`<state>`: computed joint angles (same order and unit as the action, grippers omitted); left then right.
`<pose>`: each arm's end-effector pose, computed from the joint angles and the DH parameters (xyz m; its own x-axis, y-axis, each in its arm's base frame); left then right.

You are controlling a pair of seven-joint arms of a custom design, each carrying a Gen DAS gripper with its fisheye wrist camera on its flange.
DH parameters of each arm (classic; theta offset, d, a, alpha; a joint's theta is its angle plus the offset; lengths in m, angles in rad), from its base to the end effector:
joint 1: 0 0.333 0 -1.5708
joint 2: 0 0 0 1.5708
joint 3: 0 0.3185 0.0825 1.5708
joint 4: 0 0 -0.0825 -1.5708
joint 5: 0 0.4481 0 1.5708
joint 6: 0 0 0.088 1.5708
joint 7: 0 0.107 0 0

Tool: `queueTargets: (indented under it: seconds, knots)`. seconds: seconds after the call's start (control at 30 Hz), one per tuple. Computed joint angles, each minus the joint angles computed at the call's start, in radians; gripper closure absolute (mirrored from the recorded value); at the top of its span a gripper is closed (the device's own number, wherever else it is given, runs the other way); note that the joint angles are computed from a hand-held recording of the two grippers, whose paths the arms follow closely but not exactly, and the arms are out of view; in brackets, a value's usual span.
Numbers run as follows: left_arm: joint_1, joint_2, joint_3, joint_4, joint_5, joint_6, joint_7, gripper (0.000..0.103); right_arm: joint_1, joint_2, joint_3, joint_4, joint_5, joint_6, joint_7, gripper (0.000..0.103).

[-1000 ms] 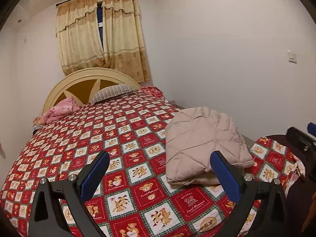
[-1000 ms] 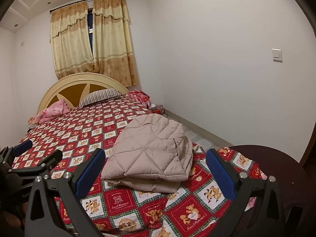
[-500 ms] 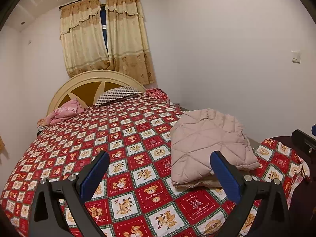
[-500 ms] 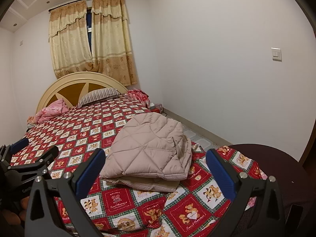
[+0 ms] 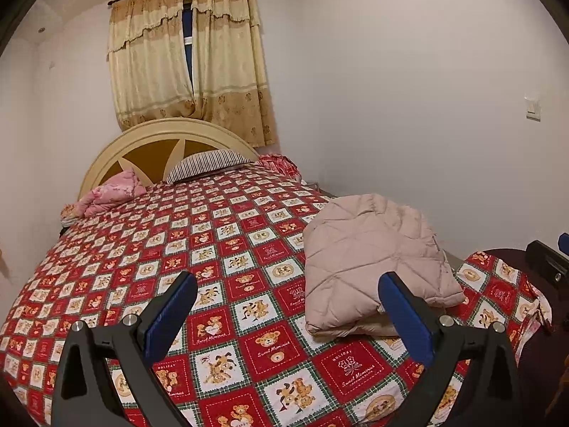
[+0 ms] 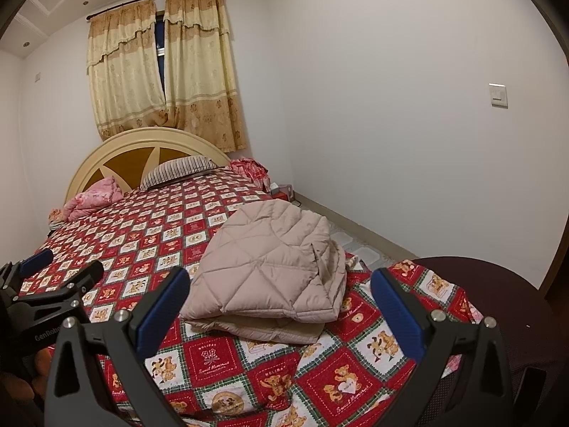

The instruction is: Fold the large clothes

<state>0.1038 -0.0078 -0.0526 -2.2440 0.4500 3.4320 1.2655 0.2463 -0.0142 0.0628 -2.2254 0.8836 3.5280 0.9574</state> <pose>0.6099 -0.0189 0.4741 -0.1131 -0.9911 -0.0696 -0.3799 0.1079 -0.9187 0.5865 0.0886 0.4737 -0.0498 -0.9932 -0.1052 -0.3582 0.1160 -0.9264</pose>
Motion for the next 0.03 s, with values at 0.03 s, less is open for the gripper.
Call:
queueTargets:
  seconds: [0.03]
  knots:
    - [0.006,0.006,0.009,0.014,0.076,-0.006,-0.071,0.001,0.000,0.001,0.000,0.000,0.000,-0.001,0.002,0.000]
